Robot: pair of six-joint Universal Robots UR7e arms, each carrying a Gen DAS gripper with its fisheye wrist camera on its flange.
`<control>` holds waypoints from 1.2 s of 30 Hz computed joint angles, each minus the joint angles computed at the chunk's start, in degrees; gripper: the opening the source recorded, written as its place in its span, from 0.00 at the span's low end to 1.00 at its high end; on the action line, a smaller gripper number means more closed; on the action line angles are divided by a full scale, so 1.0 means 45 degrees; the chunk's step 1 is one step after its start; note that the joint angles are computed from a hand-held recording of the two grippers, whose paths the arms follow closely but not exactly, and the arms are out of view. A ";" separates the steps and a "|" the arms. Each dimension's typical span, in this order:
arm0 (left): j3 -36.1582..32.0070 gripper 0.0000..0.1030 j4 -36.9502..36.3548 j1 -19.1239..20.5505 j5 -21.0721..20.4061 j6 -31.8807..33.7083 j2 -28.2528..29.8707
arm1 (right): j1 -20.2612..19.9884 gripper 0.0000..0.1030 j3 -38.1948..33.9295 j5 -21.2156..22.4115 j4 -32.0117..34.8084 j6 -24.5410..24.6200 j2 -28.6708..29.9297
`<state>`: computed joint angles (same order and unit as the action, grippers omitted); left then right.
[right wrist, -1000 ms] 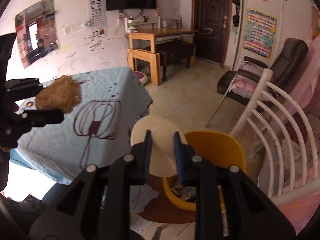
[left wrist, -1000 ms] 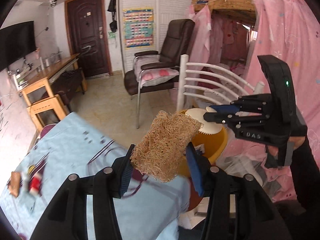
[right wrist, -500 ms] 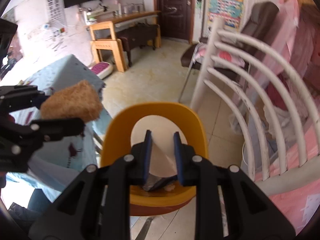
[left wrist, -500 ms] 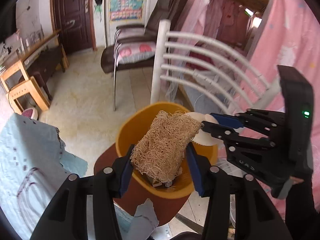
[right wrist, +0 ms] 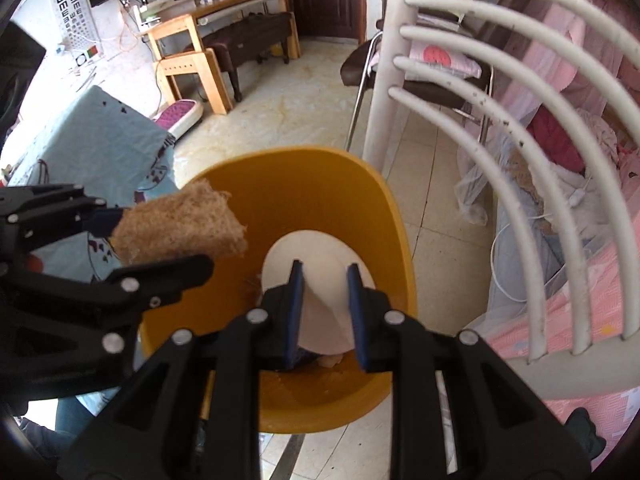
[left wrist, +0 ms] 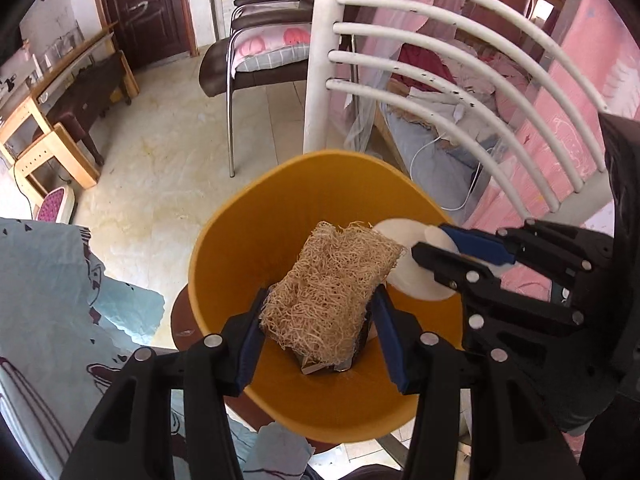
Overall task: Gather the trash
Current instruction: 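Carry the lid and straw pad to the yellow bin and release both, then return to the table and grasp the red-and-white tube with the right tool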
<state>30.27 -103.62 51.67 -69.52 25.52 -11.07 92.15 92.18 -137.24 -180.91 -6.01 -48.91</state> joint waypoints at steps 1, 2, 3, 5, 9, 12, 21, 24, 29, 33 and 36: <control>-0.0224 0.50 0.0155 0.0014 -0.0008 -0.0053 0.0131 | -0.0050 0.20 0.0032 0.0131 0.0251 0.0171 -0.0068; -0.0412 0.52 0.0299 0.0023 -0.0008 -0.0112 0.0234 | -0.0114 0.24 0.0059 0.0298 0.0447 0.0242 -0.0141; -0.0488 0.54 0.0339 0.0015 0.0065 -0.0184 0.0294 | -0.0106 0.28 0.0026 0.0127 0.0493 0.0287 -0.0114; -0.1106 0.63 0.0632 0.0052 0.0174 -0.0296 0.0632 | -0.0047 0.46 0.0047 -0.0441 0.0163 0.0280 -0.0046; -0.2365 0.87 0.1321 0.0252 -0.0456 -0.0803 0.1100 | -0.0181 0.71 0.0547 0.0140 -0.0428 0.0934 -0.0455; -0.1639 0.87 0.0697 0.0216 -0.0568 -0.0872 0.0632 | -0.0051 0.75 0.0776 0.0156 -0.1016 0.0823 -0.0593; 0.1915 0.87 -0.2181 0.0167 -0.1387 -0.0261 -0.2102 | 0.1183 0.75 -0.0227 -0.0787 -0.2275 -0.1731 0.0246; 0.2600 0.87 -0.2721 0.0273 -0.1571 -0.0218 -0.2950 | 0.1620 0.75 -0.0703 -0.0701 -0.2433 -0.2359 0.0571; 0.3953 0.87 -0.4031 0.0532 -0.1437 0.0314 -0.4594 | 0.2342 0.75 -0.1679 -0.0169 -0.2388 -0.3329 0.1212; 0.4322 0.87 -0.4872 0.0952 -0.1002 0.0666 -0.5552 | 0.2804 0.75 -0.2869 0.0877 -0.1511 -0.3623 0.1956; 0.4382 0.87 -0.5227 0.1379 -0.0651 0.0649 -0.6202 | 0.3123 0.75 -0.4382 0.1726 -0.0323 -0.3773 0.2920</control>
